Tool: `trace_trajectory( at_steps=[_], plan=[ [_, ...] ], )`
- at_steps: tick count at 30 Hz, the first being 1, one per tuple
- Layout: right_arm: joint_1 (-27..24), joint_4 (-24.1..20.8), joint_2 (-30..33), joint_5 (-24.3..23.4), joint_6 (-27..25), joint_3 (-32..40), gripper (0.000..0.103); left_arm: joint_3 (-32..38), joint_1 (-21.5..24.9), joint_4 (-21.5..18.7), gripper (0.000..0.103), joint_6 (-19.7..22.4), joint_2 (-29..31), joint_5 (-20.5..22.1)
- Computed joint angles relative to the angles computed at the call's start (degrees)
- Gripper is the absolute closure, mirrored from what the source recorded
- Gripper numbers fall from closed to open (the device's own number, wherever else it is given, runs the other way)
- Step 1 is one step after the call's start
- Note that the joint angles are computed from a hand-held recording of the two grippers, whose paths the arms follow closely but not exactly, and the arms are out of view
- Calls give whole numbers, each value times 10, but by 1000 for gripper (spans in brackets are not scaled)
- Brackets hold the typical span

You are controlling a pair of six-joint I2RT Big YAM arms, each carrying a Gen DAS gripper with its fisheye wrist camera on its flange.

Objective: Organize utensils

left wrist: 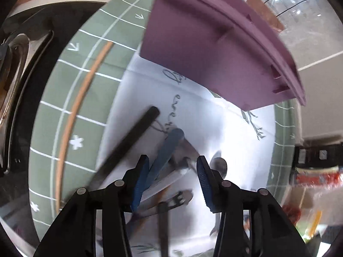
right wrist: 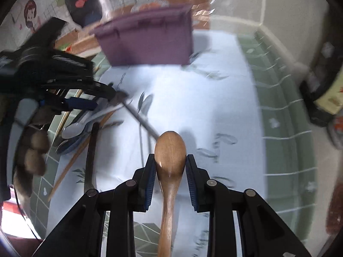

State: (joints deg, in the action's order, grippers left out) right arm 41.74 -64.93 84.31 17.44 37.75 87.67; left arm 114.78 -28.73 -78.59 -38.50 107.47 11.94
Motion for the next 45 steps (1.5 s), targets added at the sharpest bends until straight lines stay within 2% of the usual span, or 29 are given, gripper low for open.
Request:
trace_trajectory(
  at_steps=[4, 6, 7, 8, 9, 11, 12, 14, 16, 18, 21, 22, 25, 28, 30, 31, 33, 35, 36, 37, 38, 41, 44, 45],
  plan=[
    [-3, 0, -31, 37, 19, -16, 78, 64, -22, -34, 50, 7, 41, -22],
    [-8, 1, -45, 45, 31, -28, 78, 73, -36, -17, 50, 52, 46, -24],
    [-11, 2, -51, 46, 35, -33, 78, 69, -39, -4, 50, 85, 43, -3],
    [-12, 1, -57, 49, 42, -39, 78, 66, -39, 4, 49, 101, 39, 14],
    [-13, 0, -63, 50, 47, -44, 78, 56, -39, 15, 49, 107, 29, 24],
    [-16, 0, -73, 51, 57, -56, 78, 51, -42, 16, 49, 108, 17, 2],
    [-19, -2, -75, 51, 60, -59, 78, 56, -43, 4, 49, 113, 14, -14],
    [-24, -1, -78, 47, 66, -66, 78, 62, -39, -21, 49, 108, 14, 1],
    [-29, 1, -80, 43, 68, -70, 78, 56, -29, -31, 49, 87, 14, 80],
    [-28, 3, -80, 43, 70, -71, 78, 46, -27, -30, 49, 78, 16, 105],
    [-27, 5, -81, 44, 66, -72, 78, 37, -29, -33, 49, 71, 21, 90],
    [-25, 4, -83, 45, 66, -73, 78, 28, -27, -20, 49, 60, 18, 85],
    [-24, 5, -85, 45, 64, -75, 78, 36, -31, -16, 49, 29, 26, 44],
    [-25, 6, -84, 44, 63, -74, 78, 58, -37, -27, 48, 2, 44, 31],
    [-23, 7, -86, 46, 65, -75, 78, 82, -43, -38, 46, 0, 61, 27],
    [-21, 7, -87, 49, 66, -75, 78, 97, -49, -43, 46, 4, 69, 10],
    [-20, 7, -91, 55, 68, -77, 78, 142, -67, -70, 45, 48, 96, -41],
    [-21, 6, -96, 60, 73, -81, 78, 177, -89, -91, 45, 116, 120, -102],
    [-22, 6, -98, 60, 75, -83, 78, 171, -101, -86, 45, 163, 119, -138],
    [-23, 4, -100, 60, 78, -85, 78, 141, -113, -60, 45, 209, 102, -172],
    [-24, 3, -102, 60, 82, -87, 78, 107, -118, -28, 47, 241, 83, -187],
    [-26, -4, -104, 57, 87, -91, 78, 39, -122, 19, 47, 308, 40, -191],
    [-25, -8, -104, 55, 87, -93, 78, -36, -114, 62, 47, 383, -10, -157],
    [-25, -9, -103, 54, 85, -92, 78, -54, -107, 63, 47, 403, -23, -142]
  ],
)
